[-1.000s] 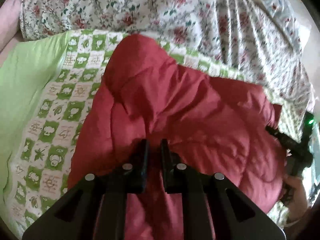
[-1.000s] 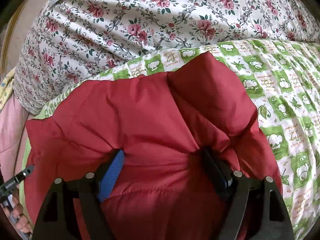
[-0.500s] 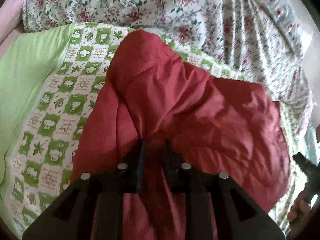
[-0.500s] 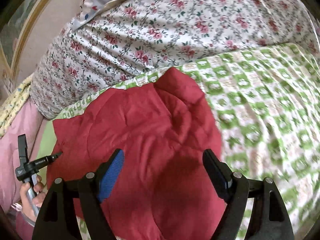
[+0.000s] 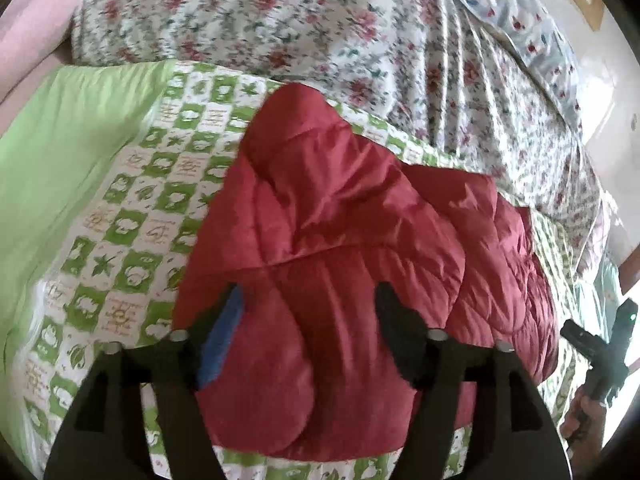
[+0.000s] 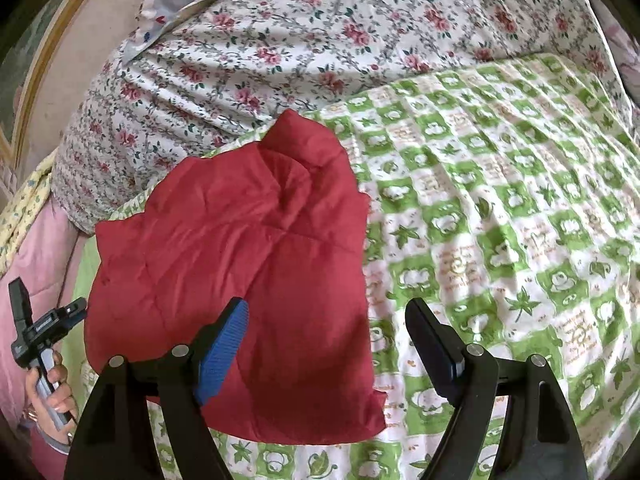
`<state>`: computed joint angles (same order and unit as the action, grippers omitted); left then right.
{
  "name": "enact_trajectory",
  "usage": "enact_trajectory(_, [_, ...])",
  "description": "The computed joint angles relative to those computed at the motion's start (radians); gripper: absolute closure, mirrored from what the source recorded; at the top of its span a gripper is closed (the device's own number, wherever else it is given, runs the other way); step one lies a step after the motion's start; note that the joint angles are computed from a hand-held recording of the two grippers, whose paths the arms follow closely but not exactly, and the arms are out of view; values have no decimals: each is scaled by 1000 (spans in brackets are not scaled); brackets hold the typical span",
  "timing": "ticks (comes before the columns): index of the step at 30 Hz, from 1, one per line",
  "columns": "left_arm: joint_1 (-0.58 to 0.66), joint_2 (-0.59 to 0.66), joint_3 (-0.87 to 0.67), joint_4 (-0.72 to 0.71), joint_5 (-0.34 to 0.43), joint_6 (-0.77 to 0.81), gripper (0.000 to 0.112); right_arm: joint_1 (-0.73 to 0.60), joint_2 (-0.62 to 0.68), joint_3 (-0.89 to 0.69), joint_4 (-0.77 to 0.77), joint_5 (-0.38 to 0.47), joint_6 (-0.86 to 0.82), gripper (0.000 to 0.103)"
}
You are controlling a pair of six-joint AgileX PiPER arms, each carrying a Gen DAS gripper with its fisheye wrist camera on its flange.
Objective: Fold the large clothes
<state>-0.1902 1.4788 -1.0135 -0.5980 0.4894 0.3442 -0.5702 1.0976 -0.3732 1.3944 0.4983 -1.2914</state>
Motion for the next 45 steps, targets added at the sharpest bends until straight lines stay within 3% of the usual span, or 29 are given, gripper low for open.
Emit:
enact_trajectory(7, [133,3,46,-191,54,187,34,-58,91,-15,29,83,-50,19])
enact_trajectory(11, [183,47,37,-213,61,202,34,-40,183,-51,32,109,-53,14])
enact_trajectory(14, [264,140,-8,-381,193,346,34,-56,268,-79,71,176,-93,14])
enact_trajectory(19, [268,245,-73,-468,277,450,29,-81,430,-170,54,309,-63,6])
enact_trajectory(26, [282,409,-168,-573,455,500,25,-58,507,-202,102,366,-79,4])
enact_trajectory(29, [268,401,-153,-595,444,529,25,-28,507,-198,136,354,-94,8])
enact_trajectory(34, [249,338,-106,-620,396,592,56,-19,495,-190,155,365,-104,33])
enact_trajectory(36, [247,313,-90,-621,382,607,62,-24,472,-183,142,367,-99,46])
enact_trajectory(39, [248,268,-64,-627,377,620,67,-39,435,-169,118,377,-88,54])
enact_trajectory(45, [260,180,-6,-630,375,652,71,-55,353,-139,75,388,-57,61])
